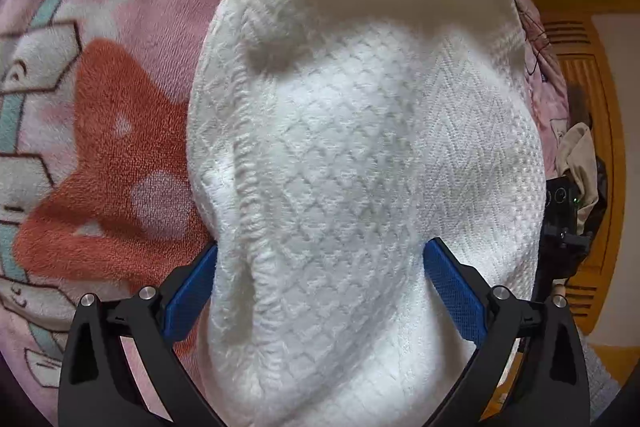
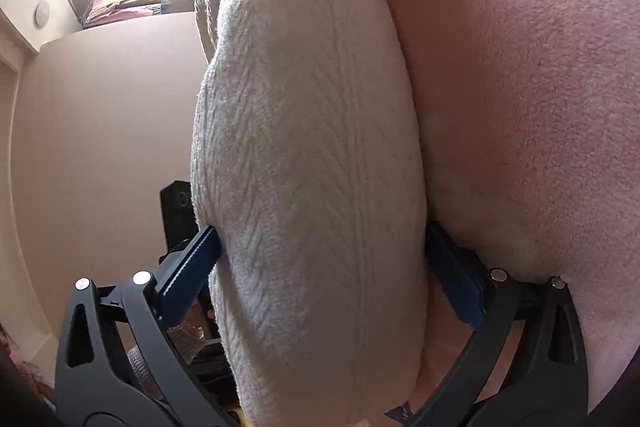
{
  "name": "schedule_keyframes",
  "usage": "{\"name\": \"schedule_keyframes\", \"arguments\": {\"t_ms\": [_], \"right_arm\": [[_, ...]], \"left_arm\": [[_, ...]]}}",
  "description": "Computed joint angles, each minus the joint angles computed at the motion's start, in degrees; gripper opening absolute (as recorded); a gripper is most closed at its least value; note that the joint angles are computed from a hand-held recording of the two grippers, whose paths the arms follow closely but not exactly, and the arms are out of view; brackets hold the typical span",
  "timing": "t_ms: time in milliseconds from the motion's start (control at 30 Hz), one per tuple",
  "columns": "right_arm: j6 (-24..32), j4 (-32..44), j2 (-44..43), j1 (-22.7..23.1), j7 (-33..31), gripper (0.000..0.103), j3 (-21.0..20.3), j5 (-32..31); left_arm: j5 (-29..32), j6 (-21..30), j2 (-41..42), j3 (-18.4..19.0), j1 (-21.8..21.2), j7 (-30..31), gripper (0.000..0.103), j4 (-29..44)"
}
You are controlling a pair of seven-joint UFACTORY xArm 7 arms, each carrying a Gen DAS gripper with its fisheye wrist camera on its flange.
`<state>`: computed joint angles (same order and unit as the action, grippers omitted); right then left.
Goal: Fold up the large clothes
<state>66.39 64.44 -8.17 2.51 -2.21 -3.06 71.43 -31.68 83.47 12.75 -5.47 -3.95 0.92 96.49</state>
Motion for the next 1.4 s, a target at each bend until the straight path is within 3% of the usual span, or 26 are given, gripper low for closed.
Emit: {"name": "schedule_keyframes", "arguments": {"t_ms": [200, 433, 500, 600, 767, 867, 1100, 1400], "right_arm": [[2.2, 2.0, 2.3, -0.5, -1.8, 0.098, 0.3, -0.5], [-5.7, -0.8, 1.2, 1.0, -3.5, 0.098, 2.2, 2.5], [-9.4, -2.2, 0.2, 1.8, -4.4, 0.098, 2.7, 3.5], [-11.5, -2.6, -0.2, 2.7, -4.0, 0.098, 2.6, 3.2], [-8.3, -2.9, -0.8, 2.9, -3.6, 0.09, 1.1, 6.3], [-5.9, -1.9, -0.7, 2.9, -4.8, 0.086, 0.7, 8.0], [-4.5, -3.2, -2.5, 2.7, -5.8, 0.082, 0.1, 15.8], [-3.0, -2.1, -4.8, 3.9, -6.7, 0.081, 0.1, 18.1]], "left_arm": [[0.9, -0.8, 0.7, -0.6, -1.1, 0.4, 0.096, 0.0], [3.2, 0.3, 5.7, -1.6, -3.0, -2.8, 0.096, 5.9], [2.4, -0.6, 6.0, -1.9, -2.9, -2.9, 0.093, 5.8], [0.8, -1.0, 5.3, -2.0, -1.9, -1.4, 0.077, 5.1], [-2.6, -1.8, 3.1, -1.8, -0.8, -2.0, 0.05, 3.3], [-2.8, -1.6, 2.5, -1.9, -1.1, -1.8, 0.043, 4.2], [-5.2, -4.1, 0.0, -2.0, -2.0, -3.7, 0.04, 3.8], [-3.0, -4.5, -4.4, -1.1, -3.0, -3.1, 0.04, 4.7]]}}
